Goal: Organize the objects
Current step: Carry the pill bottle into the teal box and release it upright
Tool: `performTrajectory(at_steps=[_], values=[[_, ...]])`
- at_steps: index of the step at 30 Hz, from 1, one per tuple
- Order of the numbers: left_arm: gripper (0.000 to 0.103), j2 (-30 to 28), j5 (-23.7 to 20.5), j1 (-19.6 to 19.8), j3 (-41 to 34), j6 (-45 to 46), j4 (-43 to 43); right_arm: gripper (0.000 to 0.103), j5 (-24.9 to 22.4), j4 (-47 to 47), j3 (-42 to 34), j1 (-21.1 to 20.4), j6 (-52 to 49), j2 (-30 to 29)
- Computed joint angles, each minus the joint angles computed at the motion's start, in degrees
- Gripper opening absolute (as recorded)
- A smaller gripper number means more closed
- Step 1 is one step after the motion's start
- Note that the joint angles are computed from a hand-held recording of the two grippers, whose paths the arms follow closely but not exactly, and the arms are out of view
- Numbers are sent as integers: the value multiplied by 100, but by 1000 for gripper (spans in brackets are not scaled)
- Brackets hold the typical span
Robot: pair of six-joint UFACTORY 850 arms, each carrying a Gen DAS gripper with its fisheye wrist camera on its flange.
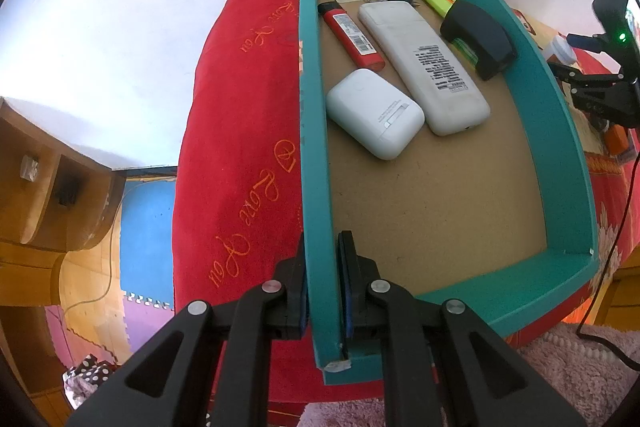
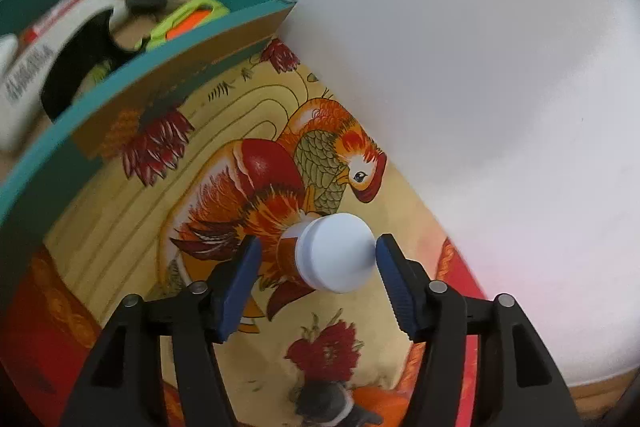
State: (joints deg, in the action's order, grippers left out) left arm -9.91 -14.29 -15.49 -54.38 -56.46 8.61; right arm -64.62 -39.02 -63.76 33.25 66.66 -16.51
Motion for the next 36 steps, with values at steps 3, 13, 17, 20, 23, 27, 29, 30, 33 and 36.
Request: performTrajectory(at_steps=[3,13,17,20,23,27,29,30,33,36], values=[[10,1,2,11,3,-4,1,63,404,88,126,-73,490,282],[10,10,13,24,12,-66,41,68,1599,657,1445,-530,1868,1522],[10,15,23,25,11,-83,44,68,1804,858,1481,-696,1999,1411],[10,13,23,32,10,-66,30,68,1952,925,1522,-746,2179,1429],[10,5,21,35,1,-63,18,60,2062,958,1551,-761,2324,1448],[10,-6,23,41,-10,-109,45,42,2167,990,1567,-744,2416,1469],[10,-13,23,43,-18,-122,48,42,2112,984,1538,-709,2439,1442],[10,-17,23,45,-22,-132,54,42,2113,987,1534,-689,2455,1441],[10,-20,19,45,-26,-153,64,42,2121,953,1539,-620,2566,1482],[10,-18,20,43,-23,-181,81,42,1980,877,1492,-500,2667,1522]])
